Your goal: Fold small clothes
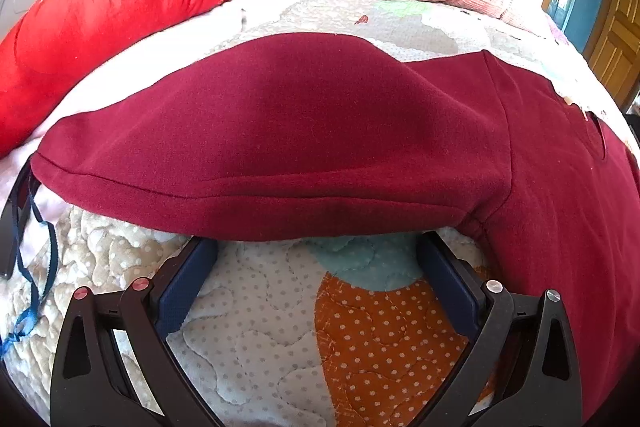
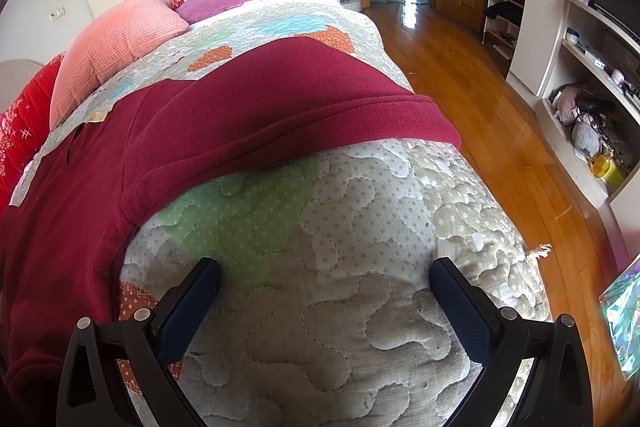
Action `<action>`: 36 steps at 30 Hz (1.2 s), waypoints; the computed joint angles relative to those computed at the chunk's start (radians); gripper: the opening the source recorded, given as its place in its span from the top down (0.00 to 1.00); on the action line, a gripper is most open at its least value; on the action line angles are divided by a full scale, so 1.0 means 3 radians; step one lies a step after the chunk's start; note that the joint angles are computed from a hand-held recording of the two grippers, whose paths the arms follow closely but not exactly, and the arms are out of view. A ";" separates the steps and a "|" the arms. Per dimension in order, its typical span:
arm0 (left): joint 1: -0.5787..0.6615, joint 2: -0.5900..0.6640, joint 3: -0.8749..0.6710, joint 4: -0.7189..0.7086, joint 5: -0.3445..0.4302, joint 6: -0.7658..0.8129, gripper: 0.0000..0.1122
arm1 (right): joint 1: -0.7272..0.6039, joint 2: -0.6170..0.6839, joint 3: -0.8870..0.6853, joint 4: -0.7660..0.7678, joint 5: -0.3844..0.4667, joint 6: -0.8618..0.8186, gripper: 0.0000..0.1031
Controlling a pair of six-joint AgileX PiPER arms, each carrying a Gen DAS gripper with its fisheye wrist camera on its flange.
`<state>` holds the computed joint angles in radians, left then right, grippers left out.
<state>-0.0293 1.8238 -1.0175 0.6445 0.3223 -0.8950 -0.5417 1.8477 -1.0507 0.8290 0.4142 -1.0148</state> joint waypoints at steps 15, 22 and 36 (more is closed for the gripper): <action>-0.0683 -0.1011 0.0596 0.0588 0.0678 -0.0857 0.10 | -0.0417 -0.1124 0.0388 0.0116 0.0810 -0.0157 0.00; -0.1234 -0.1505 0.0741 0.0650 0.0982 -0.0974 0.10 | -0.0462 -0.1707 0.0506 0.0182 0.1493 -0.0150 0.00; -0.2006 -0.1680 0.0848 0.0761 0.1390 -0.1384 0.10 | -0.0154 -0.2093 0.0955 0.0051 0.1459 -0.0165 0.00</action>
<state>-0.6312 1.3199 -0.7633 0.8727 0.7392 -1.3102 -0.5879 1.2197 -0.7640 0.8445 0.8518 -1.0643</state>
